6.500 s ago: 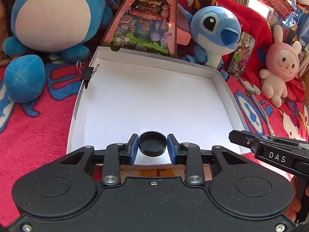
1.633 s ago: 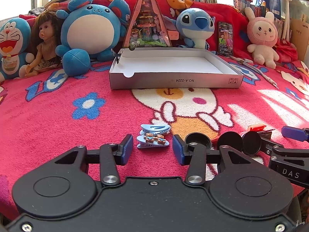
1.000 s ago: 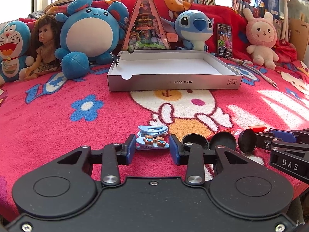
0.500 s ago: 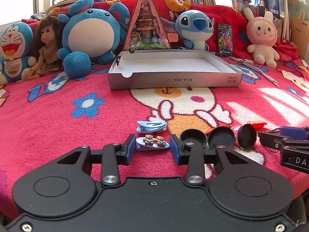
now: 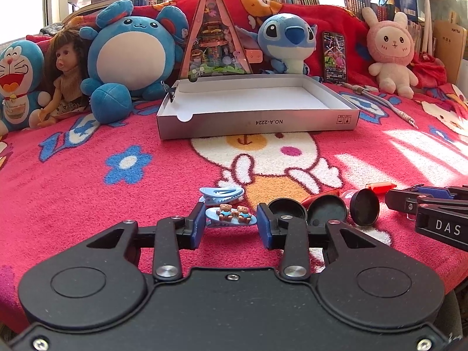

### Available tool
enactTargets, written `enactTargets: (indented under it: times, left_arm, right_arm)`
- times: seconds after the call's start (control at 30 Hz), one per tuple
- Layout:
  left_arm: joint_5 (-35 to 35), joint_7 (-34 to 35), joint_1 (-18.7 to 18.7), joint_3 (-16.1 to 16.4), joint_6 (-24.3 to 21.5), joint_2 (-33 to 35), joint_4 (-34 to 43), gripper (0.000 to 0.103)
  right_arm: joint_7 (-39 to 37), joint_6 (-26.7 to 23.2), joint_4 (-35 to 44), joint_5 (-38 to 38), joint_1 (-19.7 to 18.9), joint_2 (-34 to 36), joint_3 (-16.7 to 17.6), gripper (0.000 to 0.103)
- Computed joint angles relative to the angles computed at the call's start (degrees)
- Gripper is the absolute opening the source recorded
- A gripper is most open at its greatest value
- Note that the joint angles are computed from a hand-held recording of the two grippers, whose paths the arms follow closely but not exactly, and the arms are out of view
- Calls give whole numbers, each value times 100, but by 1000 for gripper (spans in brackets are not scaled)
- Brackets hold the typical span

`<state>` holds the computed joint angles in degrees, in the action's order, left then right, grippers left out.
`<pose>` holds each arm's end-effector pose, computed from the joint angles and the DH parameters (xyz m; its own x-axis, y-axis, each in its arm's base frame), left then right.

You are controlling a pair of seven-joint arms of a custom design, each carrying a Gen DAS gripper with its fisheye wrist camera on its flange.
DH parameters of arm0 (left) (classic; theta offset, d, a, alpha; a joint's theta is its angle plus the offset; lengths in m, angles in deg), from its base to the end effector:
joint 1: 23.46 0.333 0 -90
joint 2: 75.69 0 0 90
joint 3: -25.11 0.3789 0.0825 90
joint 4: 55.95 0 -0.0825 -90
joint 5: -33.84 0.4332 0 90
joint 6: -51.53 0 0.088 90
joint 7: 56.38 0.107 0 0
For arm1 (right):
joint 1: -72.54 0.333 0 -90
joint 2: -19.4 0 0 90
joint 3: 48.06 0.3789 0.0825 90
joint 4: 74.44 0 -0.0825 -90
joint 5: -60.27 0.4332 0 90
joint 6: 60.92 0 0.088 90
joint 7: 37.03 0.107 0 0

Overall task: Organize rigid objects
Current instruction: 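Carry the hair clip with the left tool while the right tool carries the binder clip into the box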

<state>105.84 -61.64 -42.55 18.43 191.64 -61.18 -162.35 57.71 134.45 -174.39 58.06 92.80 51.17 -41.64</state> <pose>0.6401 -0.3010 0.4570 0.3424 -0.9391 -0.0291 -0.5540 -0.1768 -0.8135 0.7053 0.3390 0.4186 0.4218 -0.9007 -0.1041 -0.4403 -0.1032 -0.8919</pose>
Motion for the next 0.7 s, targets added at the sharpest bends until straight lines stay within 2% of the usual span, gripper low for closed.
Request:
enactTargets:
  times: [0.23,0.37,0.5,0.7]
  left_arm:
    - [229,-89,56,-1,153,-129,65,36]
    - [199,-76,165,26,360,-104,201,36]
    - [-36,-65,355,111,821,-96,301,36]
    - [-281,333,504,251,1093,7,610,36]
  right_arm:
    - [-56,174,128,68,66,24,-132,38]
    - [-42,240,307,62,9,96,-95,38]
    - [108,165,584,-141,-326,208,245,38]
    - [285,-223,1183,-541,-855,487,843,38]
